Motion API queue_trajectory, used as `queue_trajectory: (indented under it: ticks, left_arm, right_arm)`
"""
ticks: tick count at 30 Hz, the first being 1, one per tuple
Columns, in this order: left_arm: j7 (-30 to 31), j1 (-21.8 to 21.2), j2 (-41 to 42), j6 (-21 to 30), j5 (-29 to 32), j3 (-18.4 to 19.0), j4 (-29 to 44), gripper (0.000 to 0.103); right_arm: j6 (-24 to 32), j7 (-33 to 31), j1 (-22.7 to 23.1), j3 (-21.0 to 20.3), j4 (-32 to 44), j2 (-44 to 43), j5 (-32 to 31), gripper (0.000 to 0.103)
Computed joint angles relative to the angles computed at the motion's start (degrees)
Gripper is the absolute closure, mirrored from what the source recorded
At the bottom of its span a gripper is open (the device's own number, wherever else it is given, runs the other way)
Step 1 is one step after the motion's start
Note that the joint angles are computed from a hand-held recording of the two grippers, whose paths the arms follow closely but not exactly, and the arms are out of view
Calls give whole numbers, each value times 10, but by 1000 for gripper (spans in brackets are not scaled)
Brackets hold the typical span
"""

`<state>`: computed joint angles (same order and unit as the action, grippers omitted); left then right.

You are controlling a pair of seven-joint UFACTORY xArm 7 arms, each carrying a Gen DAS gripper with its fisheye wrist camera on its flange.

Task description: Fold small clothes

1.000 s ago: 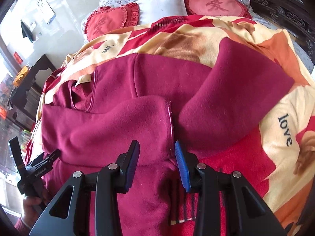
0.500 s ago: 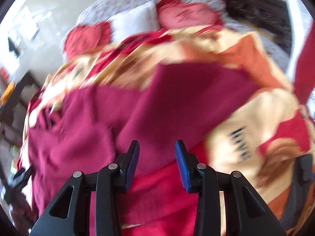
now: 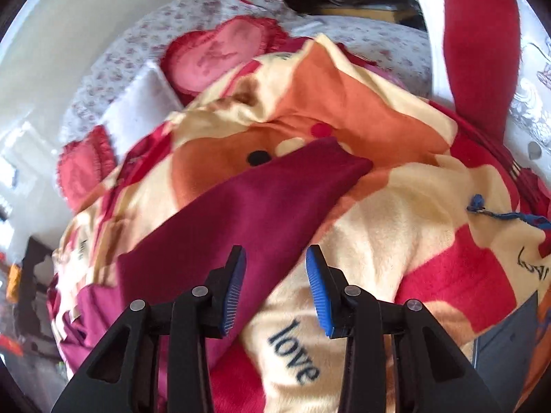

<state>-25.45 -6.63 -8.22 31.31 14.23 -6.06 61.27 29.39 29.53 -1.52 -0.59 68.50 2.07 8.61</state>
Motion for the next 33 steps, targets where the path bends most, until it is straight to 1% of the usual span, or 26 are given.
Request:
queue_trajectory:
  ticks: [1,2,3,4,5,6,8,9,10,11,12,14,15,16,17,19,21,22,24,25,26,28,30,31,33]
  left_arm:
    - [-1,0,-1,0,1,0,-2,0]
    - [-2,0,-2,1,4,-1,-3,0]
    - [-5,1,-3,1,8,-2,-4,0]
    - [-8,2,-5,2,12,-2,-6,0]
    - [-11,3,-6,3,16,-3,-7,0]
    - [-12,4,-7,3,17,-2,-9,0]
    - [-14,6,-9,5,15,0,-13,0]
    - [-15,7,-10,6,14,1,-14,0]
    - [-14,7,-10,7,12,1,-16,0]
    - [-13,7,-12,9,8,3,-17,0]
    - [-11,8,-15,8,5,4,-20,0]
    - [-10,11,-20,5,3,5,-24,0]
    - [-10,13,-23,3,0,7,-26,0]
    - [-8,15,-26,1,-3,9,-28,0]
    - [-7,17,-28,-1,-8,10,-29,0]
    - [-9,23,-35,-7,-15,14,-30,0]
    - [-15,31,-41,-15,-19,16,-33,0]
    - [-16,34,-44,-16,-22,17,-33,0]
    - [-19,40,-50,-18,-25,19,-37,0]
    - [-20,42,-54,-19,-28,20,-38,0]
    - [-17,44,-58,-19,-35,23,-42,0]
    - [-10,45,-64,-16,-45,25,-47,0]
    - [-4,49,-71,-14,-50,27,-52,0]
    - [-1,50,-73,-13,-52,27,-54,0]
    - [20,48,-79,-9,-68,35,-57,0]
  right_arm:
    - [-8,4,-14,12,4,10,14,85]
    - [-17,-10,-5,0,3,17,40,85]
    - [-21,-16,-7,0,6,23,51,85]
    - [-12,-9,-7,-2,17,35,44,85]
    - [13,10,-7,-5,35,50,25,85]
    - [23,15,-9,-5,45,60,27,85]
    - [-7,7,-20,1,34,65,75,85]
    - [-24,-8,-25,7,30,66,102,85]
    - [-35,-31,-40,23,31,70,124,87]
    - [-33,-34,-32,16,31,70,122,93]
    - [-43,-19,-21,6,23,61,97,103]
    - [-84,-33,-16,11,-1,35,95,103]
    - [-103,-34,-11,11,-14,17,83,103]
    - [-116,-26,-2,11,-26,-9,48,103]
    - [-122,-31,4,13,-32,-27,37,103]
    - [-131,-77,23,19,-36,-63,47,103]
    - [-124,-140,56,25,-28,-94,66,103]
    - [-119,-175,79,32,-19,-104,75,103]
    - [-98,-217,113,41,-1,-105,83,103]
    - [-82,-225,130,58,16,-94,69,103]
    - [-72,-235,144,66,24,-85,70,103]
    - [-52,-268,178,86,49,-42,88,103]
    - [-33,-264,197,104,67,0,79,103]
    - [0,-269,207,114,91,36,93,103]
    - [59,-262,218,126,120,78,101,103]
